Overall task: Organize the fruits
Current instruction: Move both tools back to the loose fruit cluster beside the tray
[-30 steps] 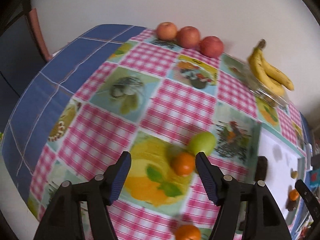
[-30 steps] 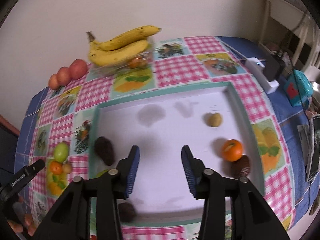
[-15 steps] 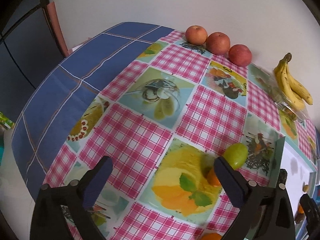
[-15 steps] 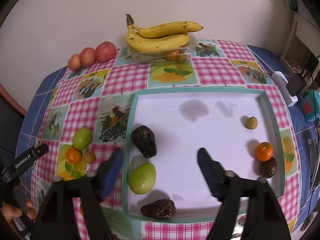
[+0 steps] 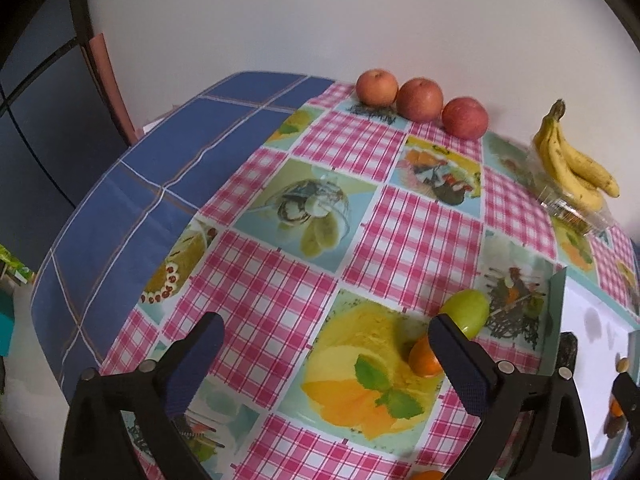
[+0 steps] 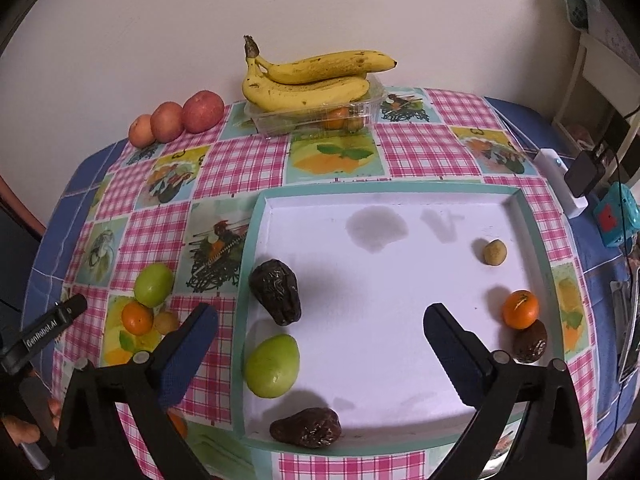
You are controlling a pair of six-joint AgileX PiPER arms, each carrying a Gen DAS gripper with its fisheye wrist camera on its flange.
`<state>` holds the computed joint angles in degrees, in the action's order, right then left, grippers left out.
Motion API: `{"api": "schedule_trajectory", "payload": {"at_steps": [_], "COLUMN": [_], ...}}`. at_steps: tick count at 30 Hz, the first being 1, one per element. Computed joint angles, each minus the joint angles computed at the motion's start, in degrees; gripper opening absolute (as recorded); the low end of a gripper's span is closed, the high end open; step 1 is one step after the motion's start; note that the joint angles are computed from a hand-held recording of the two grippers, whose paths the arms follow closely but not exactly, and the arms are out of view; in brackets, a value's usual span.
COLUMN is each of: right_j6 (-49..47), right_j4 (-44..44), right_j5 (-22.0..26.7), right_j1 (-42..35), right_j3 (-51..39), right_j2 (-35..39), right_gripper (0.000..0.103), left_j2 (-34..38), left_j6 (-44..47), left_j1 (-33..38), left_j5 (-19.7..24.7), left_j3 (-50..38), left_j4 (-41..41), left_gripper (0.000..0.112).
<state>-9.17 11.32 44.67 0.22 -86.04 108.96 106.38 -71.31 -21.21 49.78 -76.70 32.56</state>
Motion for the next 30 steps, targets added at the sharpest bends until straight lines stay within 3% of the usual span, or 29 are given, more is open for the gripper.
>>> {"api": "schedule_trajectory", "payload": {"at_steps": [4, 10, 20, 30], "right_j6": [-0.64, -2.6, -7.58, -8.65], "right_j4": [1.25, 2.18, 6.36, 7.28], "right_j5": [-0.5, 0.4, 2.56, 5.88], "right_j1": [0.02, 1.18, 4.93, 9.92], "right_j3": [0.81, 1.55, 7.09, 10.82], "right_j2": [-0.37, -0.62, -4.36, -6.76], "right_gripper": [0.102, 0.102, 0.102, 0.102], "left_j2": [-1.5, -4.9, -8.35, -11.02], "left_j6": [0.03, 6.84, 9.5, 8.55], "left_j1": [-0.38, 1.77, -1.21, -0.2], "left_j5": [-0.86, -4.56, 1.19, 3.09], "left_j3": [1.52, 6.08, 10.78, 15.85], "left_j4": [-0.05, -10.21, -9.17, -8.52], "left_gripper": [0.103, 0.103, 0.103, 0.103]}}
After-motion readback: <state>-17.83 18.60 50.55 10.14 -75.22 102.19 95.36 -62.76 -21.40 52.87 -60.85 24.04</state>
